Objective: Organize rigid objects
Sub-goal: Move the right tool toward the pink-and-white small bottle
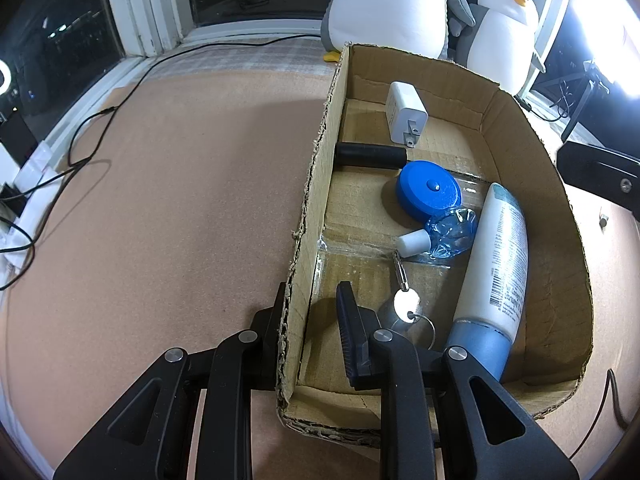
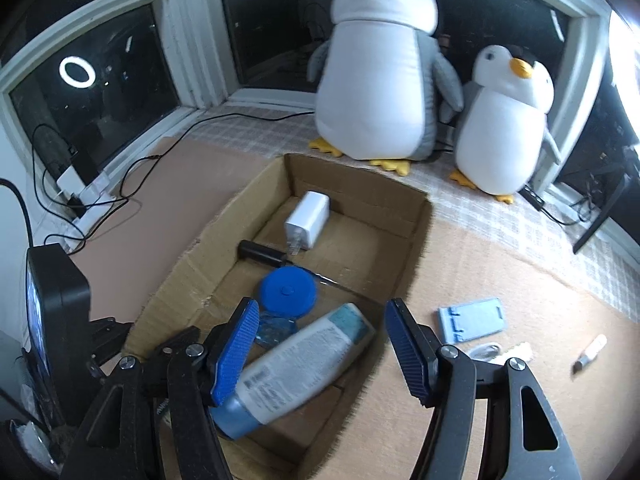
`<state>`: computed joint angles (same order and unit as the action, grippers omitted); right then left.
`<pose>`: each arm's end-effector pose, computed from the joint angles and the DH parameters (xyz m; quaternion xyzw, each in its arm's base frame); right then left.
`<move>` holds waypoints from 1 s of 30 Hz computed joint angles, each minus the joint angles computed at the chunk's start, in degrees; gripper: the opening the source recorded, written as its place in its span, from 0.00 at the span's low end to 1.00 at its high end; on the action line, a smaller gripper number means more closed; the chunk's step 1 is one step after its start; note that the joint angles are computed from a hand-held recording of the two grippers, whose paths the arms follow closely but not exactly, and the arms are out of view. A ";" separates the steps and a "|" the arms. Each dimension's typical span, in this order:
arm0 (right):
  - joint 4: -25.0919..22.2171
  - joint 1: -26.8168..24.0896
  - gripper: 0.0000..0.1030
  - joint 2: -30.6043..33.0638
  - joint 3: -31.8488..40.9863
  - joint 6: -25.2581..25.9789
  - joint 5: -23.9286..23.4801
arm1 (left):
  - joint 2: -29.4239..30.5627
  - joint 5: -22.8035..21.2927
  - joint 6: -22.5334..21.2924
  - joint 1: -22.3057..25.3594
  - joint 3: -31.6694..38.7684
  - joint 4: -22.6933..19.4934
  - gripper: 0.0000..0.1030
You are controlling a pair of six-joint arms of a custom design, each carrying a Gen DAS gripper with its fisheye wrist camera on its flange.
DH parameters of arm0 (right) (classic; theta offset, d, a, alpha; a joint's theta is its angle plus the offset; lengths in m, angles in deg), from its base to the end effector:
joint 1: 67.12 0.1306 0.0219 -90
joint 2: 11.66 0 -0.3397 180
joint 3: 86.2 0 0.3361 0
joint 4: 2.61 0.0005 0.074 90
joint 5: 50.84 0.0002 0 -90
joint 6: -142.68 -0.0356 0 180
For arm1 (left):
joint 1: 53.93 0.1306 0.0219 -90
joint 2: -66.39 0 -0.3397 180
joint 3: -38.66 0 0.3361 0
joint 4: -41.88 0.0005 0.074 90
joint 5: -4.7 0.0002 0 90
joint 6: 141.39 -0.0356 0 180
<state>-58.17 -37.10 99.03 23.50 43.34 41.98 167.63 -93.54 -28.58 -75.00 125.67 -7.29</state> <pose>0.4671 0.2673 0.3511 -0.1649 0.9431 0.0747 0.2788 0.4334 -0.1620 0.2834 -0.0313 0.9703 -0.0209 0.2390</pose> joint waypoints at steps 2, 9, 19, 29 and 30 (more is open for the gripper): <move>-0.07 -1.05 0.60 -0.87 -1.04 -0.56 0.05 | -0.01 0.00 -0.08 0.04 -0.02 0.00 0.20; 0.86 -6.81 0.60 -4.78 -5.71 -2.96 -0.01 | -0.03 0.02 -0.35 0.26 -0.04 -0.03 0.20; 0.94 -17.04 0.60 -7.32 -10.02 -6.54 3.99 | 0.00 -0.03 -0.36 0.24 -0.01 -0.03 0.20; -0.58 -24.70 0.60 -5.13 -10.04 -8.67 6.58 | 0.02 -0.08 -0.35 0.24 0.02 -0.07 0.20; -0.85 -25.31 0.60 -4.56 -9.69 -8.74 7.00 | 0.05 -0.12 -0.26 0.15 0.06 -0.09 0.20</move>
